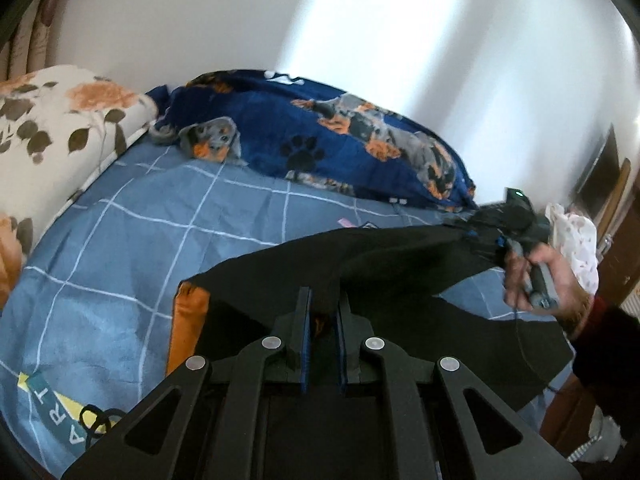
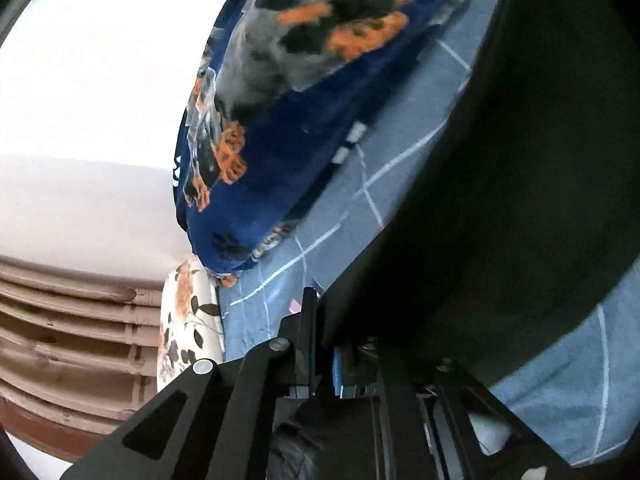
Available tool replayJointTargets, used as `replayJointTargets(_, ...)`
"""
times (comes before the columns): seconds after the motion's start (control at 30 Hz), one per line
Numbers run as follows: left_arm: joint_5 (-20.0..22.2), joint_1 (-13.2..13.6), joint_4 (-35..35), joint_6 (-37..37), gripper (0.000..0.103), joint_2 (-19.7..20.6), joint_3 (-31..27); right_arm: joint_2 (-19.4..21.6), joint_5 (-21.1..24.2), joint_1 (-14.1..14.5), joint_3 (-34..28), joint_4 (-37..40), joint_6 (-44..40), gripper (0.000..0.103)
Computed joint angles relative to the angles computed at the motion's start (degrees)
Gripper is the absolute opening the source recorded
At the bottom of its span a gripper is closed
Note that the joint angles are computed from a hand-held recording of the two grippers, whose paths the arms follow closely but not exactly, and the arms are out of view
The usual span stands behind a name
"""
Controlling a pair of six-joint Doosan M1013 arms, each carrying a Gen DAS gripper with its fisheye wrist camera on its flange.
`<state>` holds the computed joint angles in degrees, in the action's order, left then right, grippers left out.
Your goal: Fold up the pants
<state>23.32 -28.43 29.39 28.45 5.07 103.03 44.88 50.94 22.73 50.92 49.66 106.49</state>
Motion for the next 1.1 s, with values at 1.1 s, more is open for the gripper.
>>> replayJointTargets(1.1, 15.17, -3.23, -0.05, -6.38, 0.022, -5.01, 7.62, -20.9, -4.48, 5.37, 37.18, 3.75, -12.71, 0.006)
